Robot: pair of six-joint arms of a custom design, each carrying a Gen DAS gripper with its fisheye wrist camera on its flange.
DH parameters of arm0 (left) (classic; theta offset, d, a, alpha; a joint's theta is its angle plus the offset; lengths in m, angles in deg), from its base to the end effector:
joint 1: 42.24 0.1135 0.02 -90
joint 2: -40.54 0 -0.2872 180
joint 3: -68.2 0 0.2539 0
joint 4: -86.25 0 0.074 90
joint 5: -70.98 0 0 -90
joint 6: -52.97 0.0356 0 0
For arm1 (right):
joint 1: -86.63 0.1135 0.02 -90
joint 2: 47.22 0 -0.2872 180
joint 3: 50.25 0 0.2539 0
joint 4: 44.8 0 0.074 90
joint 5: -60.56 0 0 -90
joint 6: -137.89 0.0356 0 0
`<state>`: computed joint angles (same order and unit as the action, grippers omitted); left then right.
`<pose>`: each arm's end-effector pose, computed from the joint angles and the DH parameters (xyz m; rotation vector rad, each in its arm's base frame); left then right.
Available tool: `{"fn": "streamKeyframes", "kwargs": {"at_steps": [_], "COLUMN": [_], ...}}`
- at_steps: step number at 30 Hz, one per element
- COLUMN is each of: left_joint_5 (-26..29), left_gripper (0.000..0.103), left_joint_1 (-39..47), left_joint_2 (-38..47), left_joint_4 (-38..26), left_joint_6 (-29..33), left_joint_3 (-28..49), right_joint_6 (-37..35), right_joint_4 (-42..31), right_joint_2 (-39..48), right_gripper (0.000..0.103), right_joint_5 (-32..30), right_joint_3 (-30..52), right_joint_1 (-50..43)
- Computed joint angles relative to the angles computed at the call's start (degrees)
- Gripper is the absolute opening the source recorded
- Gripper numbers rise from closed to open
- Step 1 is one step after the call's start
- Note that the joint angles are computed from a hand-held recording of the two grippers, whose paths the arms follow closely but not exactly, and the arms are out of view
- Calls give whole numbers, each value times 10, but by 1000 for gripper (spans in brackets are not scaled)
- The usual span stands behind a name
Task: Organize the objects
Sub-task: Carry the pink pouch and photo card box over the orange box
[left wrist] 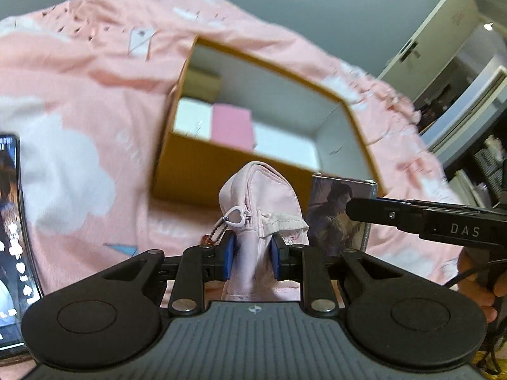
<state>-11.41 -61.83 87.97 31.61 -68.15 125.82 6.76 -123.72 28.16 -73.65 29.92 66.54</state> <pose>0.1431 -0.0559 0.2934 -0.1755 2.4093 -0.5793 0.2224 -0.0549 0.3169 -0.5803 2.3699 0.6786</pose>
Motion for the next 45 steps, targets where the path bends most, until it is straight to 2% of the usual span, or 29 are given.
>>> {"fn": "streamKeyframes", "kwargs": {"at_steps": [5, 9, 13, 20, 26, 32, 35, 40, 45], "left_joint_5": [24, 60, 82, 98, 104, 107, 112, 115, 119], "left_gripper": [25, 25, 25, 25, 25, 25, 25, 25, 25], "left_joint_1": [23, 73, 111, 134, 128, 129, 134, 137, 140], "left_joint_2": [-9, 22, 72, 202, 282, 323, 338, 358, 375], "left_joint_4": [6, 18, 42, 118, 154, 169, 175, 180, 179], "left_joint_6": [13, 44, 68, 62, 56, 60, 58, 55, 56], "left_joint_3": [39, 78, 121, 157, 168, 175, 177, 181, 186], "right_joint_6": [-21, 7, 58, 128, 158, 177, 166, 182, 176], "right_joint_4": [-42, -29, -1, 30, -2, -36, -63, -69, -36], "right_joint_2": [13, 43, 105, 238, 348, 423, 445, 463, 447], "right_gripper": [25, 25, 25, 25, 25, 25, 25, 26, 29], "right_joint_5": [-39, -47, -24, 59, 70, 63, 48, 64, 116], "right_joint_3": [68, 125, 186, 246, 299, 342, 360, 376, 355], "right_joint_1": [-24, -21, 2, 62, 86, 94, 95, 106, 125]}}
